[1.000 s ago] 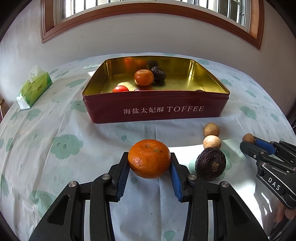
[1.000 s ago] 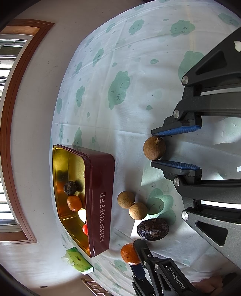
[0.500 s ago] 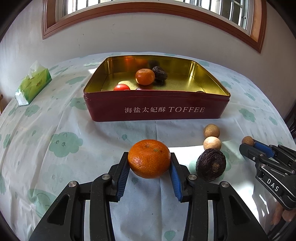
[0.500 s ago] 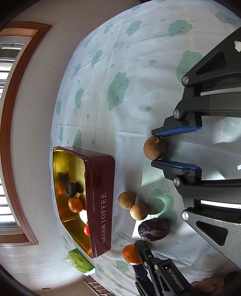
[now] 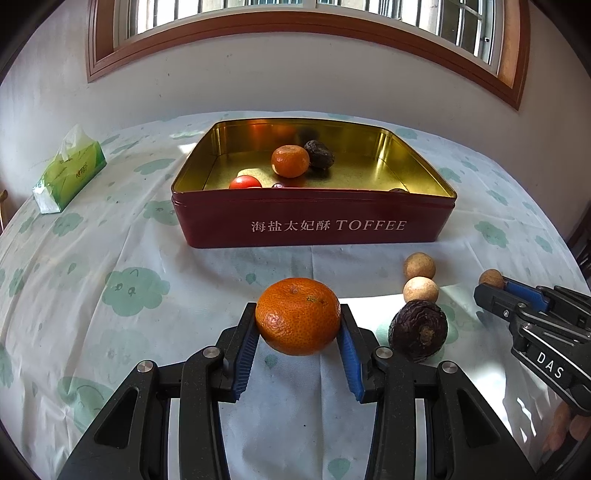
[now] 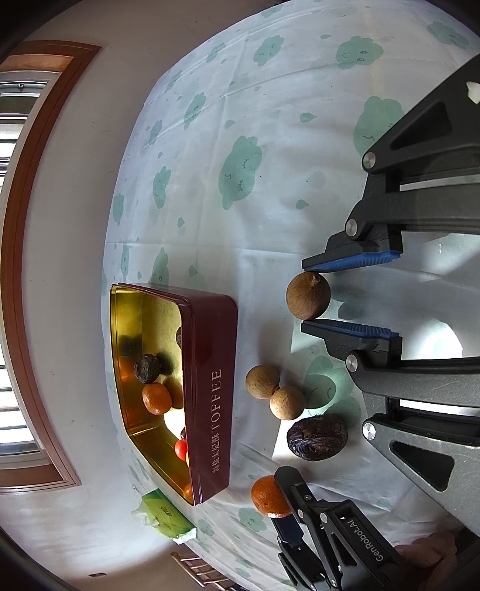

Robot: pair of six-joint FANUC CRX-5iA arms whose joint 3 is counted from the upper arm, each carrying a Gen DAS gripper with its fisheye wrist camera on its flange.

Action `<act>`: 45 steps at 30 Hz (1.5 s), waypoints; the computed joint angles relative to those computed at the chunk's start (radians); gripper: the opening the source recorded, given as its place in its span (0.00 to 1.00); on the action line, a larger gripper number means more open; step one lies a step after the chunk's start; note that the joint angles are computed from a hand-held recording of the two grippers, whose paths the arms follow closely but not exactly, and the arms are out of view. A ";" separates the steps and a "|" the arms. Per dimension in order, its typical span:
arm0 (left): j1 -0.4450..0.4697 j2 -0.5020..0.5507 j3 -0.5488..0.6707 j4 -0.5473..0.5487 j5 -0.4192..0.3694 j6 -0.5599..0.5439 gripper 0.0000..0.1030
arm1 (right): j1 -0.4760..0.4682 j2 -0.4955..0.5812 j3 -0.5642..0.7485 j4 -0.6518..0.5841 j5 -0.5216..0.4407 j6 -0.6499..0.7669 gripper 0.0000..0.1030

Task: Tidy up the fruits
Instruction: 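Lift the mandarin in the left gripper and brown fruit in the right, then open right gripper to drop the brown fruit into the tin while left releases the mandarin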

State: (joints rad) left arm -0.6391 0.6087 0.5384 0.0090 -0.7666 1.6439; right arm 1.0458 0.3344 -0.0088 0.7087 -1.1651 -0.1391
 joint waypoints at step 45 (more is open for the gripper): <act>0.037 0.339 0.643 -0.037 -0.278 -0.065 0.41 | -0.157 0.148 0.256 -0.002 0.106 0.299 0.23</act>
State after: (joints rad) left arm -0.6017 0.9479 1.1812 -0.0279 -1.0450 1.5792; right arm 0.8889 0.4826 0.2476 0.7068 -1.0586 0.1603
